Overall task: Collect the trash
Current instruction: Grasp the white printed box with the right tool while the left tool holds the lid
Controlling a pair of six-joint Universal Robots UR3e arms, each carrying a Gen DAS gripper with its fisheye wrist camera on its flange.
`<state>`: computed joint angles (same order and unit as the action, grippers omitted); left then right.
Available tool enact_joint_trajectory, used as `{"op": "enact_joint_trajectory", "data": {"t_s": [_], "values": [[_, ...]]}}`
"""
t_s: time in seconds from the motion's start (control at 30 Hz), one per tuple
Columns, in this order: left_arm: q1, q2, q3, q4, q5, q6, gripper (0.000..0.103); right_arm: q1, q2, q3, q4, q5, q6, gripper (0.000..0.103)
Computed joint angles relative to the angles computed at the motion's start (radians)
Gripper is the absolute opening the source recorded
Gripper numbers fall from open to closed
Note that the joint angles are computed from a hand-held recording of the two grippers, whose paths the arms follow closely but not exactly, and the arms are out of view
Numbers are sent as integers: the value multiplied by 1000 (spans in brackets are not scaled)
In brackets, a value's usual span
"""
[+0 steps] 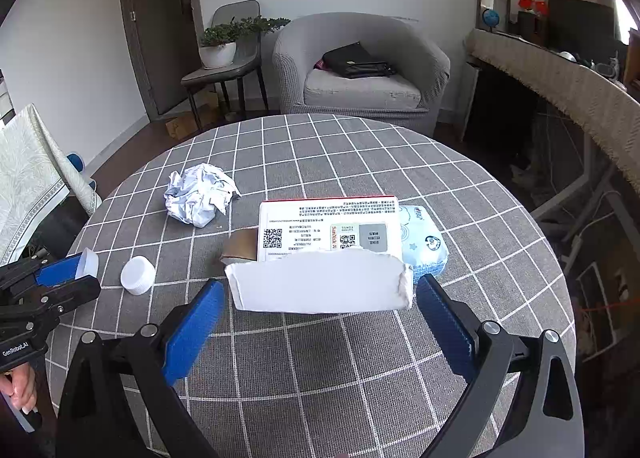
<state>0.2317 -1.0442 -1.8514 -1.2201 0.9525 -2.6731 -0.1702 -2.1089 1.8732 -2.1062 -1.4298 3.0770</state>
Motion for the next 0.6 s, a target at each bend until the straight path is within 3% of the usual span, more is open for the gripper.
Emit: {"op": "enact_joint_trajectory", "data": {"t_s": [0.07, 0.17, 0.37, 0.6], "values": [[19, 13, 2, -25, -11, 21, 42, 12, 17, -8, -4, -14, 11, 97], [52, 39, 1, -71, -30, 58, 42, 41, 50, -30, -10, -48, 30, 76], [119, 86, 4, -166, -64, 128, 42, 79, 61, -50, -24, -90, 65, 76], [273, 155, 52, -388, -147, 292, 42, 219, 105, -131, -17, -227, 97, 76]]}}
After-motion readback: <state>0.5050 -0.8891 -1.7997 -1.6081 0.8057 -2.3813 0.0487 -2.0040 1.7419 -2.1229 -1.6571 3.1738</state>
